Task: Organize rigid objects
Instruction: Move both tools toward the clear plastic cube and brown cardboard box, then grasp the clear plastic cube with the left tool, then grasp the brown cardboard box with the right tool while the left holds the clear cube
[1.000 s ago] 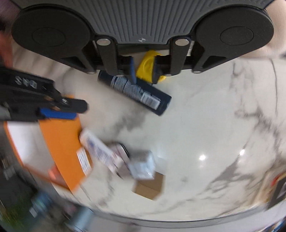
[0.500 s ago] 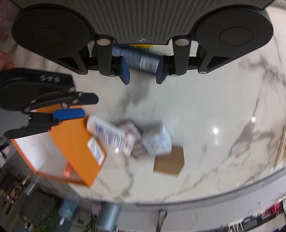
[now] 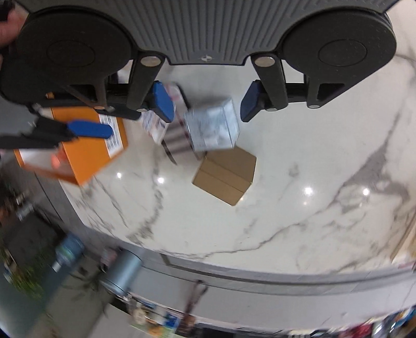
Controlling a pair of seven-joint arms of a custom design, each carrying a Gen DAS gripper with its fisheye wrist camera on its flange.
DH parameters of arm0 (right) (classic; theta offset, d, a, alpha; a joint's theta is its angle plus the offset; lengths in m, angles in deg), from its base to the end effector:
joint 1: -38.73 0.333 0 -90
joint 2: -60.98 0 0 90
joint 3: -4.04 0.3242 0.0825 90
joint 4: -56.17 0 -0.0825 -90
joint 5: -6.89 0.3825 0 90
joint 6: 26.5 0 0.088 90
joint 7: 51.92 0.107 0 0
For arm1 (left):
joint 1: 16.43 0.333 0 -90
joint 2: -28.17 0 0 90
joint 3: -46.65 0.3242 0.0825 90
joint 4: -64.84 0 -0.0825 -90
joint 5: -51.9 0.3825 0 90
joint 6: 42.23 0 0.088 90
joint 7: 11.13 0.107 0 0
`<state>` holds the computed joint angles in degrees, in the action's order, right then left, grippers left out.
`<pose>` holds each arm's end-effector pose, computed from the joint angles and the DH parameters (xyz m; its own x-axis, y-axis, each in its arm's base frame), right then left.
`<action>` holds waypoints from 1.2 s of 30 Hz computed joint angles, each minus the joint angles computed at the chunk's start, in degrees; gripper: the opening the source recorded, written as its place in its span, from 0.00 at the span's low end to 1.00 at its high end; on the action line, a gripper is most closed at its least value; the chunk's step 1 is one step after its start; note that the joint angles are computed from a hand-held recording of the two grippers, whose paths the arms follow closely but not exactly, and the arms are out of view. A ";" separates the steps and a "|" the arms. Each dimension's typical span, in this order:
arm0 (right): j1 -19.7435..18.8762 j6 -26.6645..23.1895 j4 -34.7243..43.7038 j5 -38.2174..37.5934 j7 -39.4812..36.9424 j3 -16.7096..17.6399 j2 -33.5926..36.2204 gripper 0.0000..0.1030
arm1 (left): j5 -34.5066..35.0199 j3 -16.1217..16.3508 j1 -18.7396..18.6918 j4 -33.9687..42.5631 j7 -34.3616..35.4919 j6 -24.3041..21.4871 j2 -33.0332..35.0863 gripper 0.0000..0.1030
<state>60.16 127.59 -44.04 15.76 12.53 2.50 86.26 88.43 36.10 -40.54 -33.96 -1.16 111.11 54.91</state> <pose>0.6597 0.2359 0.3840 0.6029 -0.7915 0.1004 -0.6701 -0.5706 -0.4748 0.5776 -0.4006 0.3778 0.2367 -0.9262 0.2934 -0.8035 -0.3564 -0.4769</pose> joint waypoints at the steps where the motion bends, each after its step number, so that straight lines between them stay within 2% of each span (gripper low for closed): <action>1: 0.01 -0.38 0.96 0.15 0.76 -0.25 0.56 0.42 | -0.20 0.34 -0.07 0.51 -1.14 0.23 0.62 0.69; 5: -0.28 0.12 3.05 0.34 1.49 -0.63 1.87 0.42 | -1.25 0.64 -0.03 3.89 -1.96 -0.89 3.47 0.73; 10: -0.65 -1.65 6.02 0.01 0.81 -0.78 4.08 0.41 | -5.50 -1.44 1.35 8.15 4.34 -6.39 6.40 0.73; 12: -0.12 0.01 5.78 -0.79 0.75 -1.28 4.35 0.42 | -8.18 -2.79 2.30 9.26 7.83 -7.27 7.52 0.73; 15: -0.40 0.09 7.13 -0.11 1.66 -1.33 5.00 0.43 | -9.22 -2.03 1.34 9.93 7.96 -7.74 8.16 0.65; 16: -1.00 -0.31 7.74 0.76 1.35 -0.79 5.21 0.43 | -8.75 -1.43 0.81 9.72 7.46 -7.83 7.97 0.58; 22: -3.58 -1.94 11.33 5.81 -4.25 3.05 6.89 0.44 | -7.81 -0.55 1.18 4.36 4.87 -5.64 4.28 0.56; 27: -3.68 -5.01 16.67 9.59 -9.13 5.65 10.36 0.47 | -5.27 0.97 1.45 -1.70 -0.72 -5.94 -0.60 0.56; 30: -3.52 -6.69 20.33 11.58 -10.51 6.44 12.67 0.48 | -4.13 0.98 2.55 -4.64 -3.06 -5.80 -2.97 0.56; 33: -2.48 -9.74 24.59 11.07 -11.87 6.12 15.21 0.63 | -3.29 0.72 3.39 -6.60 -4.67 -5.94 -4.45 0.55; 36: -1.04 -12.53 28.27 8.99 -12.49 4.94 17.83 0.63 | -2.86 0.22 4.03 -8.13 -5.78 -5.23 -5.41 0.55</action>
